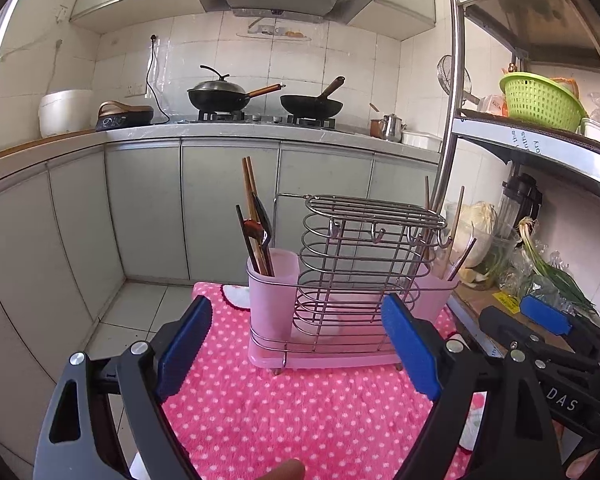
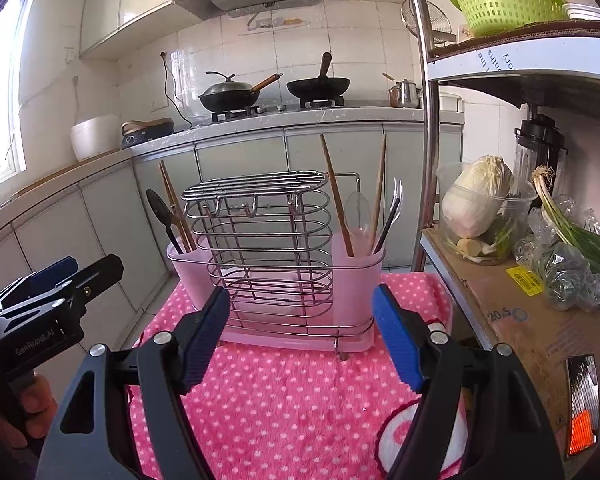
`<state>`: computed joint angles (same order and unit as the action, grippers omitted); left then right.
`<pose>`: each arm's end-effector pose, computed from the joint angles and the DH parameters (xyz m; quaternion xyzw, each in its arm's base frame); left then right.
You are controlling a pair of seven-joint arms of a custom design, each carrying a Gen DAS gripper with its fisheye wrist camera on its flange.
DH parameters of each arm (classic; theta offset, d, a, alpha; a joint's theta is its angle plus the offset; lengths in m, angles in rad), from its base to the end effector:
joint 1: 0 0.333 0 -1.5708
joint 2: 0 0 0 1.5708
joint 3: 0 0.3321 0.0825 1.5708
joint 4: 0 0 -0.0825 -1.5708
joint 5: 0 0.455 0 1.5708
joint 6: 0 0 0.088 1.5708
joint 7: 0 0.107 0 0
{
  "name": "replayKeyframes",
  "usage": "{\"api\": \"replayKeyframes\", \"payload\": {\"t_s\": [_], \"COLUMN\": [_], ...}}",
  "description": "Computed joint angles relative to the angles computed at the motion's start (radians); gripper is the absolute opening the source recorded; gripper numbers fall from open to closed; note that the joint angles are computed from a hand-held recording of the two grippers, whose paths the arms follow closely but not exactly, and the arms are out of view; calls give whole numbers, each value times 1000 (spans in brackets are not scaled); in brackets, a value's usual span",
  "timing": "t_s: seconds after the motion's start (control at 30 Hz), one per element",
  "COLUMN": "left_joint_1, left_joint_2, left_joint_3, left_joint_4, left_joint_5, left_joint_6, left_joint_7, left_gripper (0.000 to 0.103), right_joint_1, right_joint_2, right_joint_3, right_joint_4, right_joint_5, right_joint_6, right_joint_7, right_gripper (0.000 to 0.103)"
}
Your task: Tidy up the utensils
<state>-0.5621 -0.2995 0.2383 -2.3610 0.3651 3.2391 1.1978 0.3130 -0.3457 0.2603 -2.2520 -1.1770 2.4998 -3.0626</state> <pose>0.5157 -0.1989 0.5651 -0.4947 0.6720 -0.4742 0.2806 0.4580 0.3158 0.5509 -0.5152 0.6734 -0.3859 0.3635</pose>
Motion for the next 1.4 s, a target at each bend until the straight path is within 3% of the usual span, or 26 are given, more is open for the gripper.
{"api": "replayKeyframes", "payload": {"t_s": [0.13,0.47,1.4], "left_joint_1": [-38,-21,-69], "left_joint_2": [-9,-25,-51], "left_joint_3": [28,7,52], "left_joint_4": [-4,-22,-36], "left_joint_5": [-28,-99,-114], "left_joint_6": [-30,-37,-33], "left_joint_7": [29,86,115], "left_gripper": [82,81,81], "right_joint_1": [5,20,35], "right_joint_2": [0,7,10], "right_joint_3": [6,11,12], "right_joint_4": [2,14,25], "right_joint_5": [-1,-2,-1], "right_joint_6": [-19,-52,-81], "right_joint_7": [-8,-25,-47], "right_gripper": [74,74,74]}}
